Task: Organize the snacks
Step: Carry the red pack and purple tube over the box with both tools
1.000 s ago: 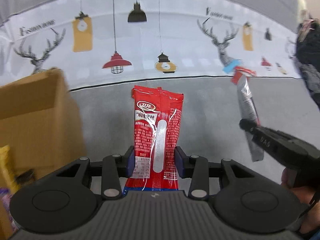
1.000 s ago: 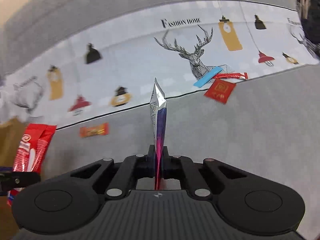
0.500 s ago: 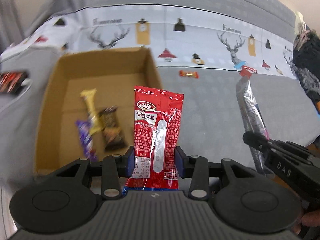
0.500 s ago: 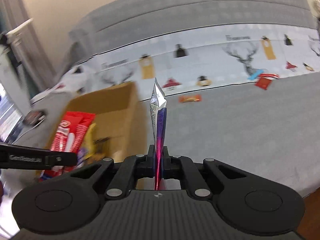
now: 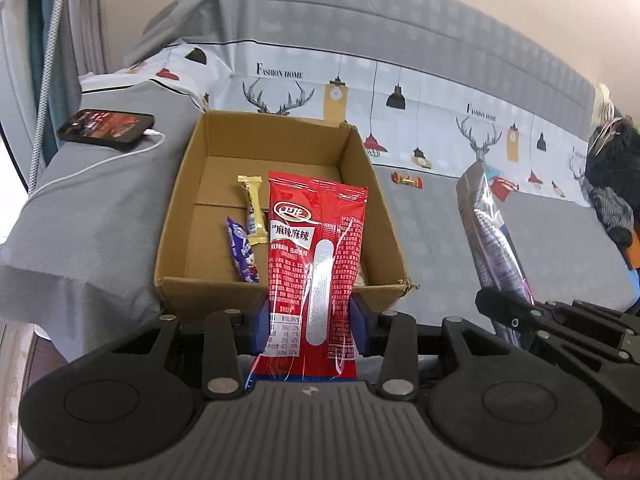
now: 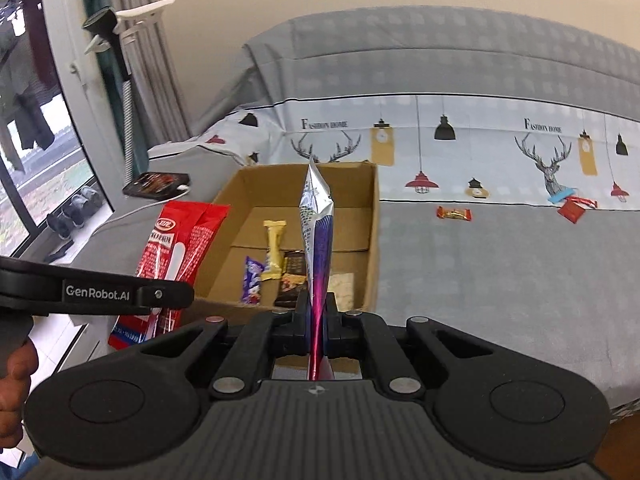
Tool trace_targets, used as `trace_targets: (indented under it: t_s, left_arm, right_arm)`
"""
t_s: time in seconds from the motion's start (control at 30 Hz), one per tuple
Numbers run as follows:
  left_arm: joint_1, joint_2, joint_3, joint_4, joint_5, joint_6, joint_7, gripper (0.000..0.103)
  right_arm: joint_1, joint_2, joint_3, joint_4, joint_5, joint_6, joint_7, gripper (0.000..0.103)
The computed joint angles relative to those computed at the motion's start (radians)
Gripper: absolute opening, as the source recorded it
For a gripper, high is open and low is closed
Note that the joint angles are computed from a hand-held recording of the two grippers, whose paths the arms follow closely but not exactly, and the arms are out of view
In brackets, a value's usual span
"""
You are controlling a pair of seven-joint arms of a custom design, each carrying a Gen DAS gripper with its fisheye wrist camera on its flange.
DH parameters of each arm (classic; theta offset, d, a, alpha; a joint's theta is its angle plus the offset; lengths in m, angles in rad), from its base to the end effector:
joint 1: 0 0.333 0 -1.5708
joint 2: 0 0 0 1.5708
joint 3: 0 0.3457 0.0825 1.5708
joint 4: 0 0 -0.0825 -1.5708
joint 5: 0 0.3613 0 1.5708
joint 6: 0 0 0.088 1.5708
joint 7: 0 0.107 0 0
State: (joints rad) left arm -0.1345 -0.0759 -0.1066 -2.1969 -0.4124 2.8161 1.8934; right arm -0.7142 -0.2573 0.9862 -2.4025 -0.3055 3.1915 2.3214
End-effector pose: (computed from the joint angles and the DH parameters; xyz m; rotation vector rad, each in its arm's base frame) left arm 0.5299 -0.1115 0.5360 -1.6657 2.0834 -0.9058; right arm 0.4655 0.1926 0.5148 -1.5572 1.6767 -0.6888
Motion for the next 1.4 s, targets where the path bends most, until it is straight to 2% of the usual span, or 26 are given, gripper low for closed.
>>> trace_targets:
  t_s: [0.13, 0.27, 0.4, 0.57, 0.77, 1.03, 1.23, 1.4]
  left_arm:
    - [-0.005, -0.031, 0.012, -0.036, -0.037, 0.01, 0.014, 0.045]
    - [-0.024, -0.064, 0.039, -0.059, -0.107, 0.022, 0.065, 0.045]
    - [-0.03, -0.095, 0.05, -0.09, -0.068, 0.047, 0.043, 0.045]
    - [-0.061, -0.12, 0.081, -0.12, -0.087, 0.062, 0.04, 0.045]
    - [-0.079, -0.123, 0.101, -0.128, -0.091, 0.068, 0.043, 0.045]
    - [-0.081, -0.101, 0.109, -0.117, -0.126, 0.062, 0.072, 0.045]
    - [-0.058, -0.075, 0.098, -0.094, -0.151, 0.051, 0.095, 0.045]
    - [-0.031, -0.05, 0.081, -0.073, -0.159, 0.038, 0.099, 0.045]
  right_arm:
    - [0.066, -0.012, -0.036, -0.008, -0.007, 0.0, -0.015, 0.005]
    - [0.04, -0.013, 0.005, 0.008, -0.001, -0.007, -0.035, 0.005]
    - [0.026, -0.048, 0.028, -0.01, 0.013, 0.045, -0.036, 0.005]
    - [0.083, -0.065, -0.011, -0.038, 0.091, 0.04, -0.081, 0.005]
    - [0.101, -0.072, -0.013, -0.053, 0.151, 0.047, -0.136, 0.005]
    - [0.049, -0.067, 0.043, -0.029, 0.155, 0.018, -0.143, 0.005]
    - [-0.021, -0.052, 0.104, 0.008, 0.104, -0.017, -0.106, 0.005]
    - [-0.052, -0.028, 0.134, 0.033, 0.045, -0.041, -0.068, 0.005]
